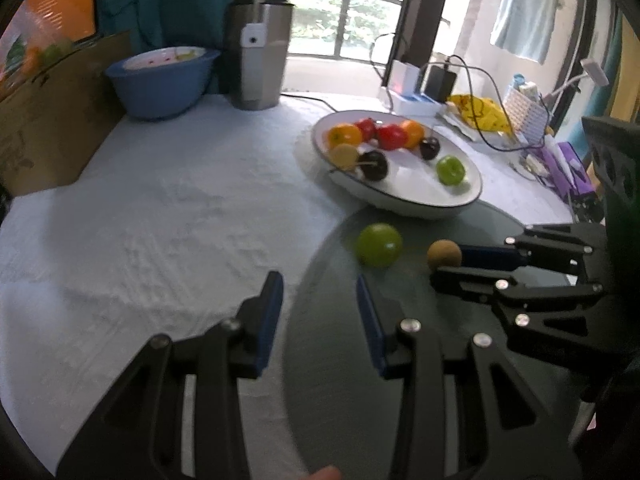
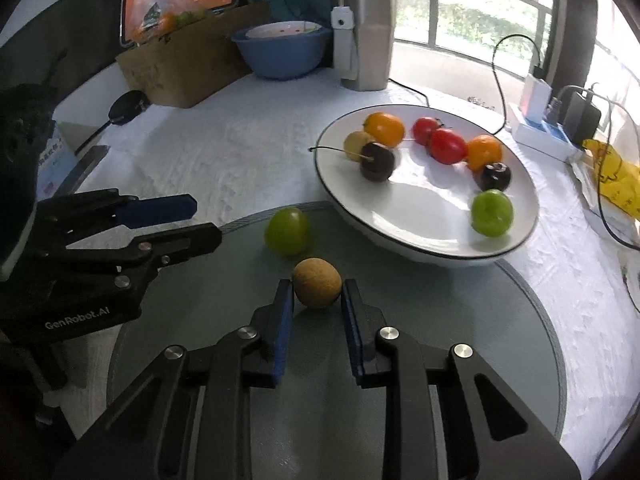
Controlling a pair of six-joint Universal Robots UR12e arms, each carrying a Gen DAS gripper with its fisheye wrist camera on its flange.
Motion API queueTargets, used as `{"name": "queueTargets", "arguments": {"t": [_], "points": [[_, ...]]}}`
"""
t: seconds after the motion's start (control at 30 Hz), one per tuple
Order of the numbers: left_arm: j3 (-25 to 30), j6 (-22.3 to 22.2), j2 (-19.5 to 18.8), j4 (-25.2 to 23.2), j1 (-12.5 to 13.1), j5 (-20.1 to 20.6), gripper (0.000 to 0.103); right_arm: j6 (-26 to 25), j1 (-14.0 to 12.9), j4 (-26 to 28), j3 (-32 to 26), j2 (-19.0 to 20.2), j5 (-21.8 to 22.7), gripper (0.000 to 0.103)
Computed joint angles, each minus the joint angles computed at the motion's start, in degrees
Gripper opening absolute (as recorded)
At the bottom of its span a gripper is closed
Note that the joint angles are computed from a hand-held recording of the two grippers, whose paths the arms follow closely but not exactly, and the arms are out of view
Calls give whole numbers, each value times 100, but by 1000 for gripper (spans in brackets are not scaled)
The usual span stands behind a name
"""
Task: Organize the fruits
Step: 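Grasp the brown kiwi with the right gripper while the left gripper grasps the green lime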
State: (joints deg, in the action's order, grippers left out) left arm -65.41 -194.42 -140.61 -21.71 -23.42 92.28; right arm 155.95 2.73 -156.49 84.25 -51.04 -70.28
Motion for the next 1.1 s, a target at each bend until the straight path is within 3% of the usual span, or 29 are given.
{"name": "queueTargets", "arguments": {"t": [0.3,0.6,1.1], "points": [[592,506,-286,-360,-112,-146,40,120,-105,-106,54,-29,90,26],[1118,425,-576,-850,-119,23,40,160,-153,-174,74,-32,95,26],[1325,661,-698,-937,-172,250,38,267,-209,-289,119,-62,121,26]]}}
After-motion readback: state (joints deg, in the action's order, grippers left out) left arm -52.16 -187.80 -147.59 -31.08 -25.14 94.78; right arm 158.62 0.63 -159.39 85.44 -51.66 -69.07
